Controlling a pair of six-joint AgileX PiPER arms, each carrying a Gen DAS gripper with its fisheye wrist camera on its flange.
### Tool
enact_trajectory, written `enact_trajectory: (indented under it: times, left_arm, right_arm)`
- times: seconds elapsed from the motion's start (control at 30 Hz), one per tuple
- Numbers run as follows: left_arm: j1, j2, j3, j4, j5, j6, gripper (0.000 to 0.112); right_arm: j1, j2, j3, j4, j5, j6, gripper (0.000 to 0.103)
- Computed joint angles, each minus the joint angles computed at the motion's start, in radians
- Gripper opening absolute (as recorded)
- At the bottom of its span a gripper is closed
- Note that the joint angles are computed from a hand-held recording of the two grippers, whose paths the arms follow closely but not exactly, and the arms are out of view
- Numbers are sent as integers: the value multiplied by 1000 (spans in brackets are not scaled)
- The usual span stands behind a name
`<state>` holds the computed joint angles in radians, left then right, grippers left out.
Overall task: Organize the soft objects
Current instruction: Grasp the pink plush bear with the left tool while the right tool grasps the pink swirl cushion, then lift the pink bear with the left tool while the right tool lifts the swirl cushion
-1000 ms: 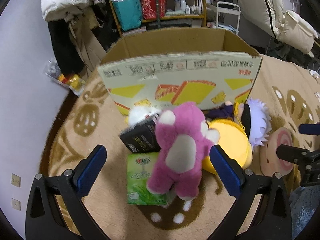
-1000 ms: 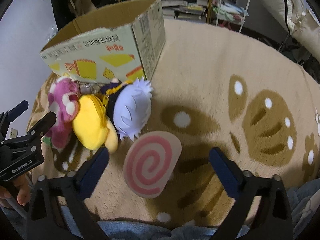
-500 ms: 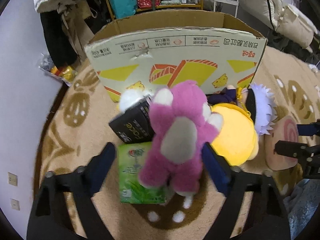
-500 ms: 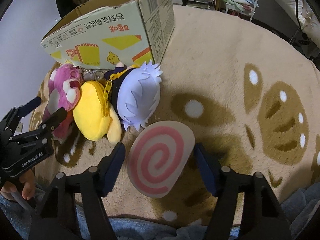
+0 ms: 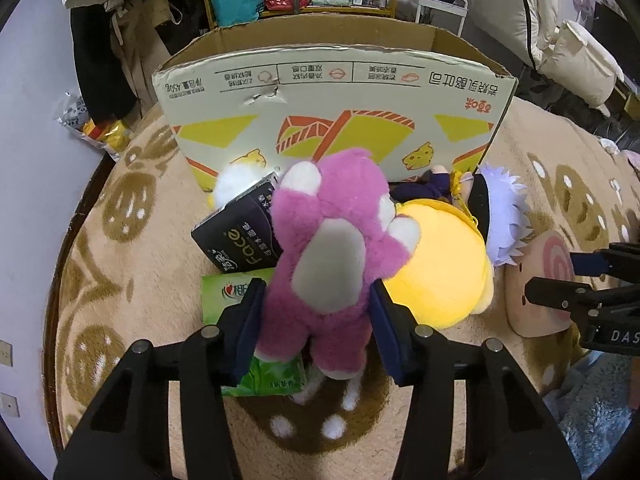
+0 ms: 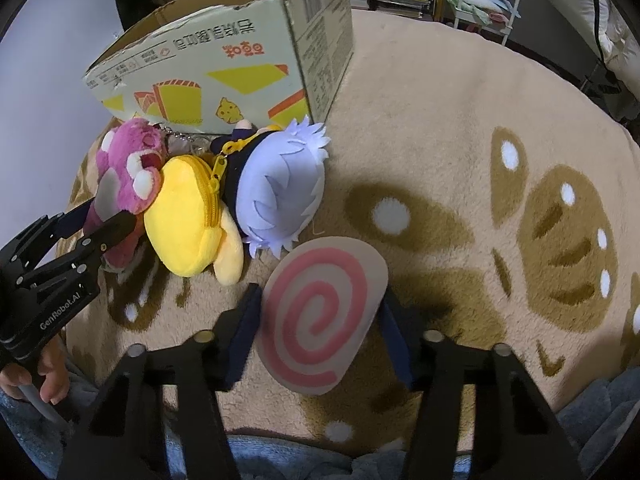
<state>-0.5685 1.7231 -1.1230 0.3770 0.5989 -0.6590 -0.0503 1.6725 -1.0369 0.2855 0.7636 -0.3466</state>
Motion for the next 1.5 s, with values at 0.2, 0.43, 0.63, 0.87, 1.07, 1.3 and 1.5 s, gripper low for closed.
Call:
enact_trajectory:
  times: [0.2,0.43,0.63,0.87,1.07,1.3,1.5]
  left_arm:
    - [17,-35,35,-33,-33,18,46]
    - [-18,-84,69,10,-36,-23,45]
    - [-50,-124,96,124,6,-167,45]
    - [-80,-178,128,183,9,-230,43]
    - [-130,-247,163,332,31,-400,41]
    - [-136,-278,173,377,45,-454,40]
    - [-186,-309,186,513,96,-564,40]
  right_arm:
    - [37,-26,26,-24,-35,22,46]
    - [57,-104,69,-42,-81,39,45]
    - [18,-208,104,34,-133,-44,42]
    - [-42,-340,158,241,-186,-245,42]
    - [-47,-380,179,290,-200,-291,42]
    - [-64,-379,183,323,-192,-322,42]
    - [-72,-406,205,418,-211,-416,42]
